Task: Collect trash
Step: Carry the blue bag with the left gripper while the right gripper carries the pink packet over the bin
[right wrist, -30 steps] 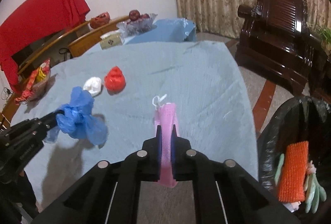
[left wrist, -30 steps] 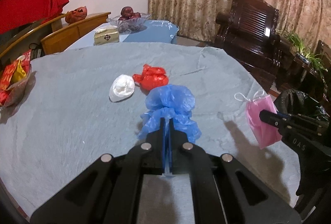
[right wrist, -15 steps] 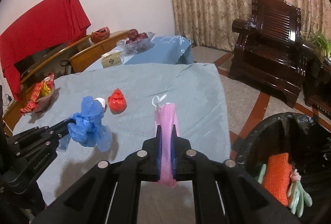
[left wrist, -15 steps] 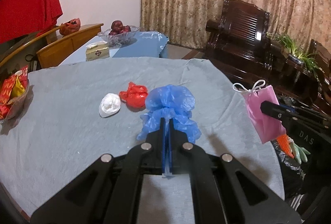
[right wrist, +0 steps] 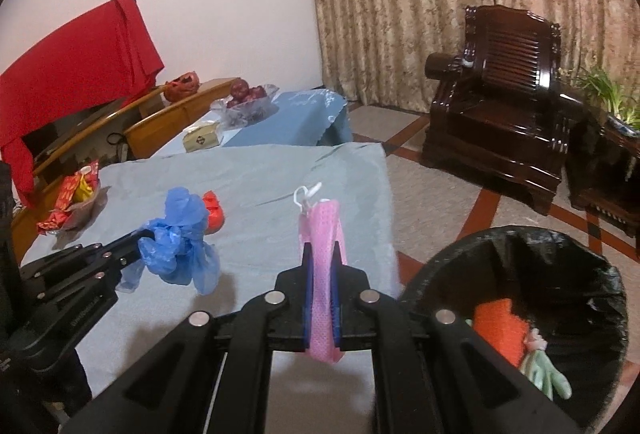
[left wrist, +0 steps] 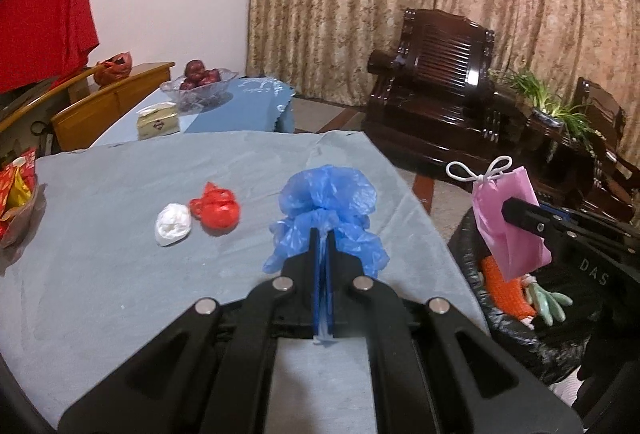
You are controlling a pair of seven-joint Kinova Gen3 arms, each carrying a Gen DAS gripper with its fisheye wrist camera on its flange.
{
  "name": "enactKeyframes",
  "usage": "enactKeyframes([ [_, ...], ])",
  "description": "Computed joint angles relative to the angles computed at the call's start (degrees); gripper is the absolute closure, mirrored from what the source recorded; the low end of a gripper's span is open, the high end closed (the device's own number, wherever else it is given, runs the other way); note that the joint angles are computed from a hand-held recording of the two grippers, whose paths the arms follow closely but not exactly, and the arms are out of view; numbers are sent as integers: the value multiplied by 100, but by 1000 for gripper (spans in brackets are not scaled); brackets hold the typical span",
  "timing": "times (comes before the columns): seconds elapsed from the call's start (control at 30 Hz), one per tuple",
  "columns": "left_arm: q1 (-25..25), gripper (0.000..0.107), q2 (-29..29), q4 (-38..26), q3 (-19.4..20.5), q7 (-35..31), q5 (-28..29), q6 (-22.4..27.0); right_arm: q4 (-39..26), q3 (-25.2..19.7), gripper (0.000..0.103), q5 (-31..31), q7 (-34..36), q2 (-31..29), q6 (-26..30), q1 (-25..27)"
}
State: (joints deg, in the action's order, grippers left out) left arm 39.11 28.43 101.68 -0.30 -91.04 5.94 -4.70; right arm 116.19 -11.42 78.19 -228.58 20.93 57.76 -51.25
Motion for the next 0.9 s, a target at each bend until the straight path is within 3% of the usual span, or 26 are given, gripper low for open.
enactKeyframes([
  [0.47,190,106,166,-346,501,-97,-187,56,791,-307,96,-651,-480,-576,755,-162],
  [0.9,253,106,607,-941,1238,-217,-531,234,1581,-678,96,-1517,-1046,-1083,1361,-238],
])
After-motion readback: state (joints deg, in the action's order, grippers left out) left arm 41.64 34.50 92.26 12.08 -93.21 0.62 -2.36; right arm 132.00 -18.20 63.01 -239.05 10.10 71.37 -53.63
